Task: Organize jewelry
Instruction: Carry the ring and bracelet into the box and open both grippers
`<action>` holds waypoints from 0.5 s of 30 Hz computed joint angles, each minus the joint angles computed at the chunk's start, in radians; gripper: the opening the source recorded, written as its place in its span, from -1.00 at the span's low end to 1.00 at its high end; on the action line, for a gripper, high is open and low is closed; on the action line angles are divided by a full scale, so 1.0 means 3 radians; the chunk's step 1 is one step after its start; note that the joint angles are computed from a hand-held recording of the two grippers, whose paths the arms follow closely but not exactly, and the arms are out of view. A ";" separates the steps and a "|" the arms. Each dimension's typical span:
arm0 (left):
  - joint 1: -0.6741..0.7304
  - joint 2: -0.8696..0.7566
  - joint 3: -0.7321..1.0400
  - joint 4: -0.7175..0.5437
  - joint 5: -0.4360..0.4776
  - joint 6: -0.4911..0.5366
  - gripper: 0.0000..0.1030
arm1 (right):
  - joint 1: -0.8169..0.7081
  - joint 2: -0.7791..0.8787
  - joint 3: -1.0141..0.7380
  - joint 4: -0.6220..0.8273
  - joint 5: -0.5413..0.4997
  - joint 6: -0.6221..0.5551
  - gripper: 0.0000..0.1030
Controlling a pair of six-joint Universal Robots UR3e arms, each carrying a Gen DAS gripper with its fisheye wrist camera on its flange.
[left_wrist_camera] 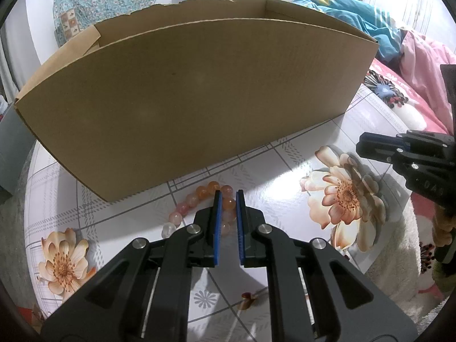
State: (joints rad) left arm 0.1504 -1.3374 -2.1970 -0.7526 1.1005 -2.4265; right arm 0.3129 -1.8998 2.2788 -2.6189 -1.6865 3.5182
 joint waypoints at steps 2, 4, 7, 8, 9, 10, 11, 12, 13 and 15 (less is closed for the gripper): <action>0.0001 -0.0001 0.0000 0.0002 0.0000 0.0002 -0.84 | 0.0007 0.0004 -0.0010 -0.0003 0.0000 0.0004 -0.78; 0.0000 0.0000 -0.0001 0.0003 0.0001 0.0001 -0.84 | 0.0017 0.0006 -0.0020 0.0000 -0.0008 0.0010 -0.78; -0.0005 0.0002 -0.0008 0.0014 0.0006 -0.0003 -0.84 | 0.0025 0.0013 -0.0040 -0.0002 -0.0004 0.0023 -0.78; -0.0002 0.0002 -0.0011 0.0017 0.0006 -0.0001 -0.84 | 0.0023 0.0013 -0.0043 -0.0004 0.0003 0.0025 -0.79; -0.0004 0.0004 -0.0015 0.0020 0.0007 -0.0002 -0.84 | 0.0019 0.0009 -0.0043 -0.0004 0.0012 0.0024 -0.78; 0.0002 0.0002 -0.0017 0.0024 0.0006 0.0001 -0.84 | 0.0000 -0.0005 -0.0036 -0.0004 0.0031 0.0013 -0.79; 0.0002 0.0002 -0.0017 0.0024 0.0006 0.0001 -0.84 | -0.0012 -0.0014 -0.0034 -0.0008 0.0050 0.0009 -0.78; -0.0003 0.0002 -0.0017 0.0028 0.0011 -0.0006 -0.84 | -0.0011 -0.0016 -0.0038 -0.0008 0.0053 0.0012 -0.78; -0.0004 0.0001 -0.0019 0.0035 0.0014 -0.0009 -0.84 | -0.0013 -0.0020 -0.0043 -0.0006 0.0058 0.0012 -0.78; -0.0001 0.0001 -0.0026 0.0047 0.0015 -0.0013 -0.84 | -0.0030 -0.0040 -0.0040 -0.0005 0.0081 0.0008 -0.78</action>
State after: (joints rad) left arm 0.1500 -1.3371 -2.2050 -0.7386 1.1049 -2.4304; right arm 0.3037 -1.9119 2.2669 -2.6204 -1.6622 3.5205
